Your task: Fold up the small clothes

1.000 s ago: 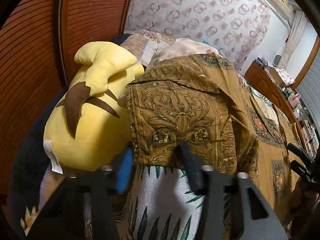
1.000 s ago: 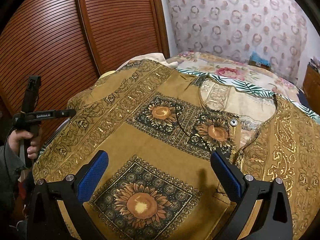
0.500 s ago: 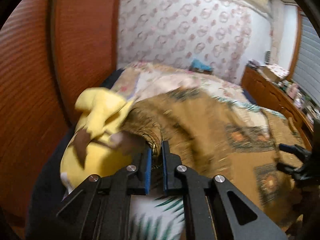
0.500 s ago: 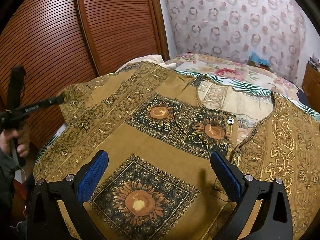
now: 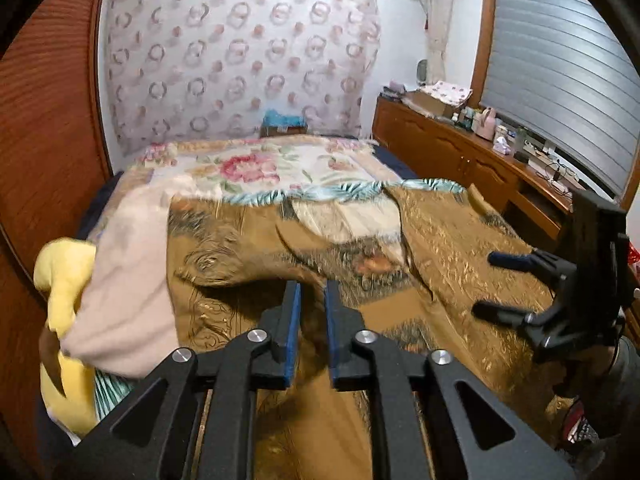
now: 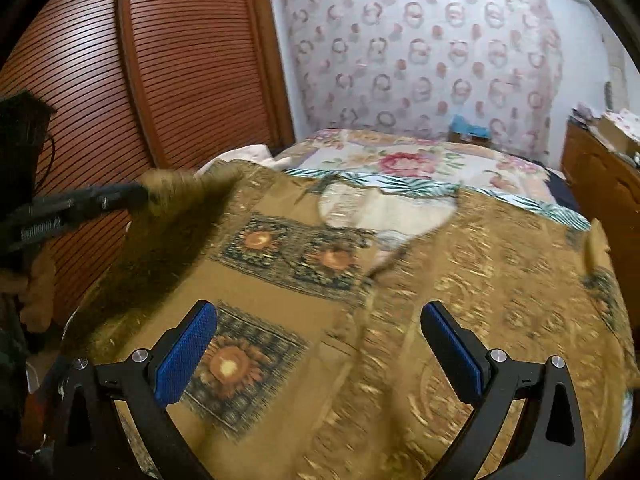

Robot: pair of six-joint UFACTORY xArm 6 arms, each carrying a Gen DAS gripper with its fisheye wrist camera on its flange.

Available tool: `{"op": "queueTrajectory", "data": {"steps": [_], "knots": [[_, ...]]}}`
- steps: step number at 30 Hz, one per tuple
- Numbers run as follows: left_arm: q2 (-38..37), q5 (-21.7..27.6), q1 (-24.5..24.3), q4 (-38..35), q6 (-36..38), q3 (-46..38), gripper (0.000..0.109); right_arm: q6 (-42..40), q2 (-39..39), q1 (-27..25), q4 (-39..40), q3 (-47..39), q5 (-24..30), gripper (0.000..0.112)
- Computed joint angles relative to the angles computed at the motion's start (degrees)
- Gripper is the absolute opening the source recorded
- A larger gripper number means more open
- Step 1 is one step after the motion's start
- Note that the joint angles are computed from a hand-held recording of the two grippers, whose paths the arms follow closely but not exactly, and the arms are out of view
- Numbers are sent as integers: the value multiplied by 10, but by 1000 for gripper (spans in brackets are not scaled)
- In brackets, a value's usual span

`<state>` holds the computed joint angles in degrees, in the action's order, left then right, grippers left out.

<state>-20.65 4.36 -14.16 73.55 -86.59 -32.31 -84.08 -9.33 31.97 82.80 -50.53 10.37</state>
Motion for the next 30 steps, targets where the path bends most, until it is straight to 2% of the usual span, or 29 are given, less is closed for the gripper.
{"op": "queueTrajectory", "data": {"steps": [2, 4, 7, 9, 17, 20, 23, 30], "knots": [[-17, 10, 2, -6, -2, 18, 30, 0, -5, 8, 8, 9, -12, 102], [-40, 15, 8, -20, 7, 38, 40, -5, -10, 18, 19, 17, -22, 102], [-69, 54, 7, -18, -2, 60, 62, 2, -11, 30, 16, 18, -28, 102], [-87, 56, 23, -15, -9, 82, 80, 20, -3, 38, -7, 11, -22, 102], [-76, 58, 80, -66, 20, 128, 81, 121, 66, 29, -160, -80, 57, 99], [-53, 55, 102, -73, 23, 131, 81, 139, 111, 29, -203, -138, 85, 97], [-36, 48, 115, -69, 23, 128, 81, 190, 169, 38, -262, -209, 110, 93], [-4, 58, 123, -55, 30, 116, 83, 265, 306, 45, -354, -388, 186, 88]]}}
